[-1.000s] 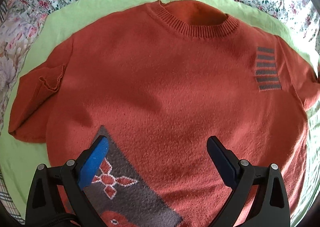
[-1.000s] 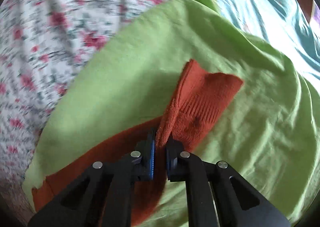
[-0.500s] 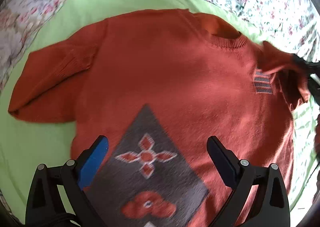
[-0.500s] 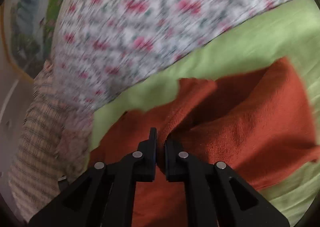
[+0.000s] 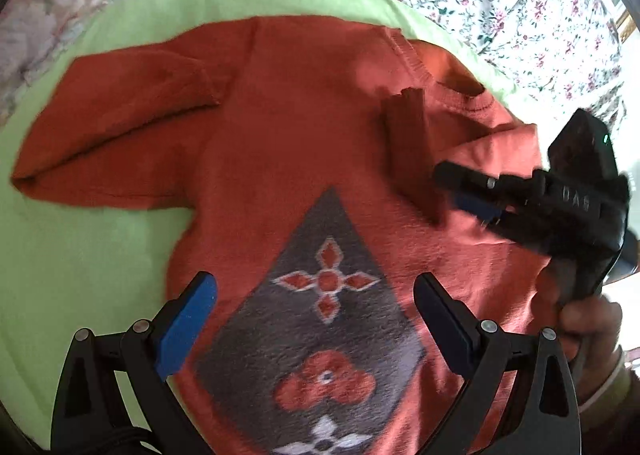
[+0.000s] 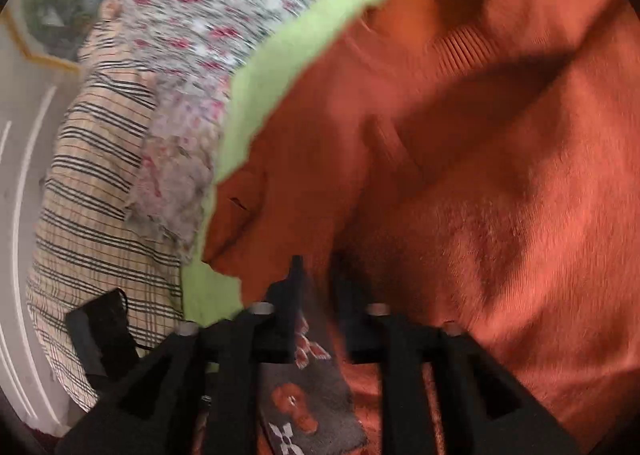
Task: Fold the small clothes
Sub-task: 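Fold the held sleeve across the sweater body and open the right gripper, then grasp the other ribbed sleeve cuff with the left gripper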
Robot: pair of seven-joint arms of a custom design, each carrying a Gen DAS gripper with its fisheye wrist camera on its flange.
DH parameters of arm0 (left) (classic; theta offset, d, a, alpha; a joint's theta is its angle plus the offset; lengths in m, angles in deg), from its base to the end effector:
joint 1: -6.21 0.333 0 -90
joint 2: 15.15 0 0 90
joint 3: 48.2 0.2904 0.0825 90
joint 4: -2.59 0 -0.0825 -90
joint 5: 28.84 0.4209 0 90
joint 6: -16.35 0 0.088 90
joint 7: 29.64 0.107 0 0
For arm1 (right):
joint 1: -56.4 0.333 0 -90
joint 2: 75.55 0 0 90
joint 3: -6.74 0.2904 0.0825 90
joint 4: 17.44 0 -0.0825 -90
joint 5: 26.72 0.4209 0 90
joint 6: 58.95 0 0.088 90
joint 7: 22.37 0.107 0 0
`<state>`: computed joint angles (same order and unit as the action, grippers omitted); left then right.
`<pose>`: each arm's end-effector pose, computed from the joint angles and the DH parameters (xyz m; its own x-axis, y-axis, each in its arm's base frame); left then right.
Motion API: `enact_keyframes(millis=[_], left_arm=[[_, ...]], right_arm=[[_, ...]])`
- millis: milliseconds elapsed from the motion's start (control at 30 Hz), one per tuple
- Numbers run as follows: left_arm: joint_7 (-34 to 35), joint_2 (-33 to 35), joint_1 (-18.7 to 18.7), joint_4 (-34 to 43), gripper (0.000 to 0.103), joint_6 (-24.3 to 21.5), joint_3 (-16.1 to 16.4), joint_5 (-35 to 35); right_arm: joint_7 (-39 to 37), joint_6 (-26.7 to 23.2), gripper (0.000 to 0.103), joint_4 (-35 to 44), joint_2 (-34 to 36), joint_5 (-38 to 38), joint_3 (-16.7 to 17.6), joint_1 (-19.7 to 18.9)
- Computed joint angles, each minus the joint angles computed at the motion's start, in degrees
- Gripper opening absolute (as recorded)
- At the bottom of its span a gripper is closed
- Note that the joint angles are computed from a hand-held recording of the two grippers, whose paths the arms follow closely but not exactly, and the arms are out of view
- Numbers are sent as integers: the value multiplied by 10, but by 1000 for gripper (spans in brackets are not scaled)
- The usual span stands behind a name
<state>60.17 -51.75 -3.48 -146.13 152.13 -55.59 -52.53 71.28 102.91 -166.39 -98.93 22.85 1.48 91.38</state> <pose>0.4182 -0.1327 0.4690 -0.1035 -0.9478 0.3015 -0.9321 -0.0133 -0.3619 0.4312 0.2032 0.4038 -0.1265 -0.7414 -0.6590 -0.8921 0.3756 -0.2513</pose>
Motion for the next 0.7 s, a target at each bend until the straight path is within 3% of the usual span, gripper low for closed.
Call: enact_keyframes(millis=[133, 233, 400, 500, 533, 567, 633, 700], left_arm=[[33, 69, -28, 49, 99, -1, 21, -59], [53, 147, -33, 114, 99, 3, 17, -88], [25, 301, -14, 258, 99, -24, -11, -59], [-5, 345, -5, 303, 94, -22, -25, -19], [-3, 343, -5, 300, 79, -6, -28, -9], [4, 343, -5, 299, 47, 5, -31, -1], [35, 342, -4, 298, 7, 3, -30, -28], [64, 295, -4, 249, 9, 48, -27, -76]], right_arm=[[20, -5, 41, -38, -44, -8, 0, -9], [67, -19, 41, -79, -105, -72, 12, -42], [163, -60, 41, -141, -208, -179, 38, -109], [199, -74, 41, -167, -252, -217, 39, -130], [208, -76, 41, -172, -260, -226, 37, -132], [219, -80, 41, -182, -275, -237, 36, -138], [236, -80, 41, -191, -288, -254, 31, -142], [250, -75, 41, -200, -299, -269, 25, -144]])
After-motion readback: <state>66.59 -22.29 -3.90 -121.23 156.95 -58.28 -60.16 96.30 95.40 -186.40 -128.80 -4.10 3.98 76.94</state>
